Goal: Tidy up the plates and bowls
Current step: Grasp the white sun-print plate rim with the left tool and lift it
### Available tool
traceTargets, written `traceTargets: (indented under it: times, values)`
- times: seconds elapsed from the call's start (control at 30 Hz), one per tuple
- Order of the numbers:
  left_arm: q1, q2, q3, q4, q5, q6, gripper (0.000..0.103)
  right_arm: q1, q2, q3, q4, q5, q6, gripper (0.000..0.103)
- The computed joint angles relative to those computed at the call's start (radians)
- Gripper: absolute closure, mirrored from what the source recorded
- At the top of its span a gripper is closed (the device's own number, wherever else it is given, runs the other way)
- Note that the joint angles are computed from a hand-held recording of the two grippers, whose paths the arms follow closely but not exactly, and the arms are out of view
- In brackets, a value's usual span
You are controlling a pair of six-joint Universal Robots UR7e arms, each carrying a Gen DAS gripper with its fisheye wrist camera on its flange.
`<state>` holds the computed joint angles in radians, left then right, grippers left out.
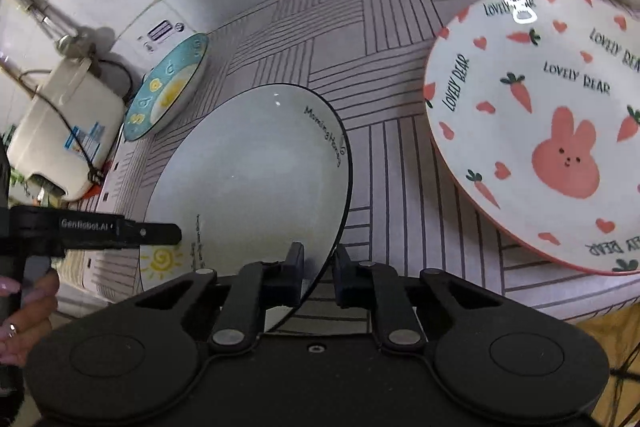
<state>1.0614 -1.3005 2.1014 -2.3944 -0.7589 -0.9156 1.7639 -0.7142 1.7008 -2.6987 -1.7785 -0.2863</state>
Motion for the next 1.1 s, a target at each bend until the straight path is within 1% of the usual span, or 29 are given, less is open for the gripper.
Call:
traceTargets:
  times: [0.1, 0.17, 0.2, 0.27, 0.3, 0.37, 0.43, 0.53, 0.6, 0.67, 0.8, 0.93, 1.0, 1.1]
  values:
    - [0.015, -0.001, -0.009, -0.009, -0.028, 0.014, 0.081, -0.001, 0.0, -0.013, 0.036, 0.004, -0.027, 0.084]
    - [0.023, -0.008, -0.003, -0.033, -0.051, 0.039, 0.081, -0.015, -0.004, -0.018, 0.057, 0.033, -0.058, 0.084]
    - [0.029, -0.015, 0.0, -0.041, -0.069, 0.051, 0.081, -0.025, -0.006, -0.015, 0.053, 0.052, -0.067, 0.087]
    - [0.039, -0.019, -0.014, -0.023, -0.096, 0.082, 0.082, -0.038, -0.011, -0.003, 0.037, 0.079, -0.028, 0.088]
    - [0.038, -0.015, -0.023, -0.005, -0.095, 0.095, 0.082, -0.036, -0.012, 0.003, 0.025, 0.076, -0.02, 0.086]
    - [0.029, -0.007, -0.037, 0.032, -0.079, 0.115, 0.081, -0.017, -0.009, 0.011, 0.007, 0.039, -0.052, 0.084]
    - [0.024, -0.006, -0.045, 0.052, -0.073, 0.135, 0.081, 0.003, -0.001, -0.007, 0.03, 0.005, -0.071, 0.083]
    - [0.034, -0.018, -0.057, 0.045, -0.098, 0.173, 0.081, 0.011, -0.009, -0.01, 0.02, 0.007, -0.083, 0.083]
    - [0.027, -0.014, -0.077, 0.066, -0.089, 0.216, 0.08, 0.022, -0.008, -0.016, 0.014, -0.012, -0.106, 0.082]
    - [0.018, -0.011, -0.089, 0.068, -0.07, 0.246, 0.08, 0.029, -0.007, -0.021, -0.005, -0.012, -0.11, 0.082]
    - [0.015, 0.003, -0.134, 0.061, -0.054, 0.311, 0.08, 0.041, 0.005, -0.062, -0.017, -0.006, -0.119, 0.081]
    - [0.028, 0.052, -0.213, 0.037, -0.035, 0.381, 0.079, 0.052, 0.032, -0.125, -0.027, -0.019, -0.124, 0.081]
    - [0.034, 0.078, -0.255, 0.014, -0.013, 0.445, 0.079, 0.052, 0.053, -0.169, -0.019, -0.013, -0.123, 0.08]
    - [0.064, 0.106, -0.305, -0.029, -0.022, 0.5, 0.079, 0.049, 0.081, -0.219, -0.006, -0.002, -0.135, 0.079]
